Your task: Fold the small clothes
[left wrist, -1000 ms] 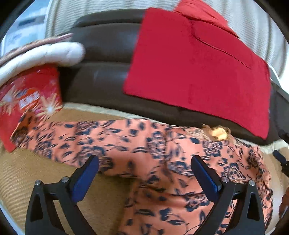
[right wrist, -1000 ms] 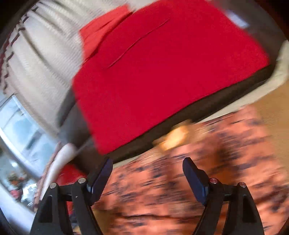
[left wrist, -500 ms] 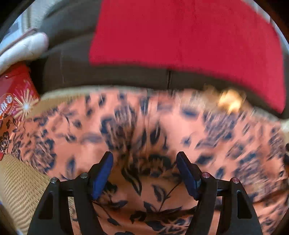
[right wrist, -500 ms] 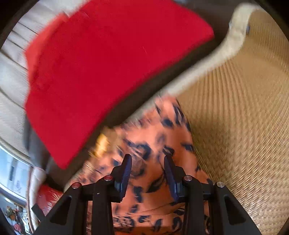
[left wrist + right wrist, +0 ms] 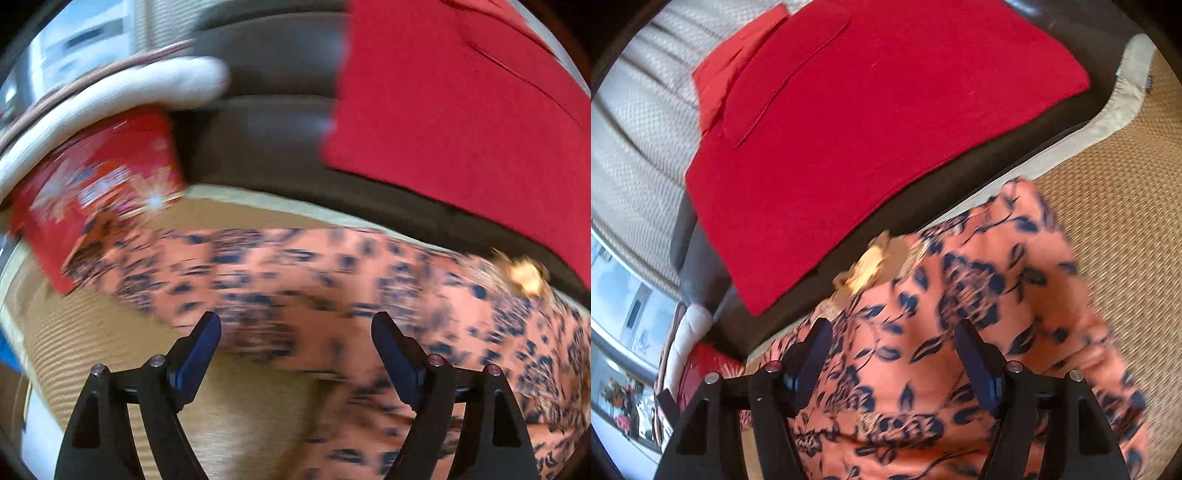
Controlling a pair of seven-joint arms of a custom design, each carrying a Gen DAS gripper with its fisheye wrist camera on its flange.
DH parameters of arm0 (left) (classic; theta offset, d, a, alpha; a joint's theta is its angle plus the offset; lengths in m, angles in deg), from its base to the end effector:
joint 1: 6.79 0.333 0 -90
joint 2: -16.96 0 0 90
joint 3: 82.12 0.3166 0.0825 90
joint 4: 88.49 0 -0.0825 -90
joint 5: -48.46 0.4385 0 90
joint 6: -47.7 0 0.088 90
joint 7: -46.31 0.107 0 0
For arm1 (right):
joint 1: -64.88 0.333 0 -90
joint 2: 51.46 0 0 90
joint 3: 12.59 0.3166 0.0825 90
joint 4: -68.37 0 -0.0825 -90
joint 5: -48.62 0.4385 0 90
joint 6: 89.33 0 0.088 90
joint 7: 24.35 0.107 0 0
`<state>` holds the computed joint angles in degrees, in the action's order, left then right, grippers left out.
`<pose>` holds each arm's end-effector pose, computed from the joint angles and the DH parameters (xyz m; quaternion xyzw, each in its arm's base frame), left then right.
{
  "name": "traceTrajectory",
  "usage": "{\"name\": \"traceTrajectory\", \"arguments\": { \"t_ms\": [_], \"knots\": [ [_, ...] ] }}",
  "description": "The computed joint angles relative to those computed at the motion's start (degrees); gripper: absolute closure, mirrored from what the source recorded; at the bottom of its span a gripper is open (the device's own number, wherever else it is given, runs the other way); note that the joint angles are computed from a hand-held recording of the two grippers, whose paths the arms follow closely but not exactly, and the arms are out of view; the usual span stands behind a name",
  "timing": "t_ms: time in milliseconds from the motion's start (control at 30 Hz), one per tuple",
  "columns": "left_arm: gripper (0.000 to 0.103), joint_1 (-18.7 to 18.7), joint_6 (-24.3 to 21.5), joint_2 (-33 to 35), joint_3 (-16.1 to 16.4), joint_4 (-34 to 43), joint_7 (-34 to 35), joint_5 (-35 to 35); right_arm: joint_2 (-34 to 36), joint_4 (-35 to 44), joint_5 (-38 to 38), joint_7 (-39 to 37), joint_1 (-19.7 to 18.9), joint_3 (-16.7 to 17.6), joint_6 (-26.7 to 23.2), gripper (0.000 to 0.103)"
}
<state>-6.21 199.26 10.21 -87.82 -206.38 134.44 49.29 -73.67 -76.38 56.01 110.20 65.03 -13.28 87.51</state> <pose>0.6173 -0.0578 0.5511 -0.6398 0.6866 -0.2512 0.2370 0.5085 -0.0156 0.4994 -0.2871 0.8421 -0.1458 0.4326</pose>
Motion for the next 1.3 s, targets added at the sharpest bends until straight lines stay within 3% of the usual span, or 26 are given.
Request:
{"name": "traceTrajectory", "arguments": {
  "t_ms": [67, 200, 267, 300, 467, 667, 767, 833, 867, 1033, 1200, 1300],
  "knots": [
    [0.019, 2.3, -2.0, 1.3, 1.2, 1.7, -4.4, 2.6, 2.0, 1.8, 0.1, -1.0, 1.8, 0.0, 0.0, 0.030],
    [0.019, 5.1, -6.5, 6.6, 3.2, 7.3, -9.4, 0.9, 3.8, 4.5, -2.8, -1.2, 1.5, 2.9, -2.1, 0.030],
    [0.019, 6.4, -7.7, 8.6, 3.9, 9.3, -10.9, -0.6, 5.1, 5.5, -2.9, -1.7, 2.8, 2.6, -2.0, 0.030],
    [0.019, 7.0, -8.1, 9.6, 4.2, 10.3, -10.5, -2.4, 5.2, 5.0, -1.9, -3.2, 4.6, 1.2, -1.6, 0.030],
    [0.020, 10.1, -11.2, 14.4, 3.8, 14.9, -4.8, -15.1, 8.6, 7.5, -0.6, -4.2, 6.3, 0.9, -1.4, 0.030],
    [0.031, 12.2, -11.0, 18.8, 3.0, 19.4, -3.6, -21.2, 11.2, 9.6, 2.6, -6.9, 8.6, -0.6, -1.1, 0.030],
    [0.058, 12.6, -11.6, 21.8, 2.8, 22.8, -4.5, -21.2, 10.9, 9.3, 3.3, -7.3, 8.4, -0.5, -1.3, 0.030],
    [0.088, 13.4, -12.9, 23.7, 2.2, 25.2, -4.7, -22.7, 10.9, 9.3, 4.0, -8.2, 8.7, -0.9, -1.2, 0.030],
    [0.093, 13.6, -13.6, 24.4, 1.9, 25.9, -4.9, -23.1, 10.8, 9.2, 4.1, -8.4, 8.6, -0.8, -1.2, 0.030],
    [0.095, 12.8, -7.5, 21.3, 1.1, 22.5, -3.6, -22.2, 10.4, 8.9, 2.6, -7.8, 6.8, 0.3, -1.2, 0.030],
    [0.096, 10.7, -0.2, 14.7, -0.9, 17.5, 6.1, -25.0, 8.6, 7.1, -2.0, -1.9, 2.4, 3.1, 0.7, 0.030],
    [0.096, 7.9, 3.4, 9.3, -2.3, 13.4, 15.8, -29.7, 6.4, 5.1, -3.9, 1.3, -0.2, 4.6, 1.7, 0.030]
  ]
}}
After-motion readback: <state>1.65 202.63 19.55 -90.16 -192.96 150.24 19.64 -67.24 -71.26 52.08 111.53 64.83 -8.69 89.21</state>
